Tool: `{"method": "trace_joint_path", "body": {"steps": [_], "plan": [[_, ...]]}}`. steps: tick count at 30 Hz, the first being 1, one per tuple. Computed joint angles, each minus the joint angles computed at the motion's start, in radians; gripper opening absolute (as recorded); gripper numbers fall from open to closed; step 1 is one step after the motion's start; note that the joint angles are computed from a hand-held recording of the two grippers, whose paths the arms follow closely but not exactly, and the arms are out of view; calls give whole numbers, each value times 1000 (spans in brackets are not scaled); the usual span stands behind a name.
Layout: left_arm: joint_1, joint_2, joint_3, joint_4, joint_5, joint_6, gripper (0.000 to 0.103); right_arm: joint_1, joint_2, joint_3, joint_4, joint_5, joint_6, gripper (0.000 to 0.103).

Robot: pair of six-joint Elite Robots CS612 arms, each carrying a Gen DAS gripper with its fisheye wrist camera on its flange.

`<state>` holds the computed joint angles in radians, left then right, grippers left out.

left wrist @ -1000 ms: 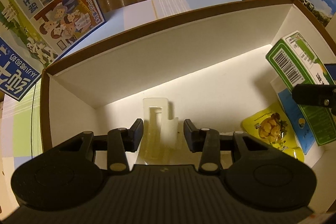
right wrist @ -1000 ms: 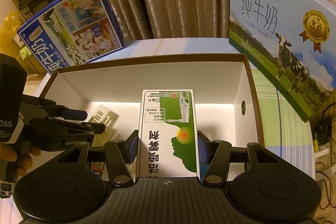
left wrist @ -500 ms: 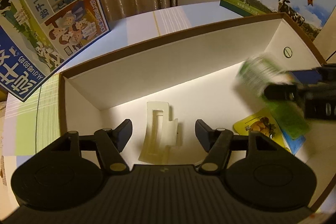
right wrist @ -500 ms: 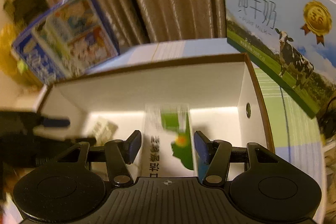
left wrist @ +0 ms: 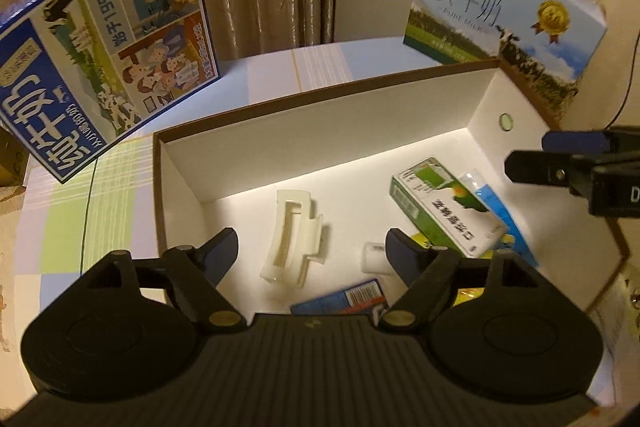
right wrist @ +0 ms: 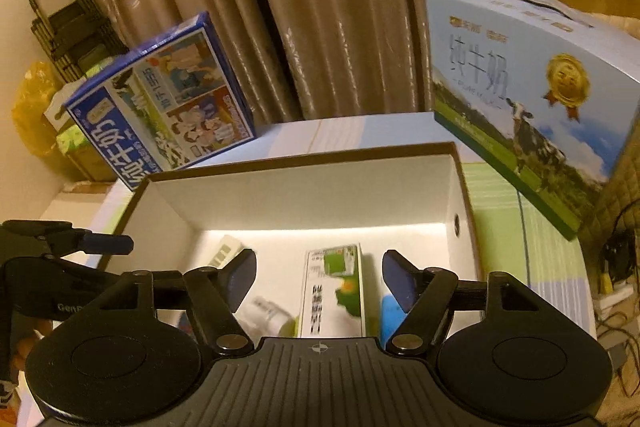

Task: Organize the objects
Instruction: 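Open the right gripper to drop the green medicine box into the box, then move both tools back toward the remaining items on the table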

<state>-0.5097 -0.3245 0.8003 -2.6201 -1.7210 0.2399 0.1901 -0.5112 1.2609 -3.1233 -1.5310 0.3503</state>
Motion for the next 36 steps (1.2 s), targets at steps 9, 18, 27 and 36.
{"method": "trace_joint_path", "body": {"steps": [9,18,27,36], "plan": [[8,-106,186,-94,-24,-30,80,9,-85,151,-87,3,70,68],[18,-195,354,-199,-47,-83,80,22,-142,255,-162,-14,128,68],[23,-265,493,-279,-52,-114,81,39,-180,327,-215,-26,147,68],[27,-319,605,-325,-54,-134,81,57,-205,390,-237,-41,168,68]]}}
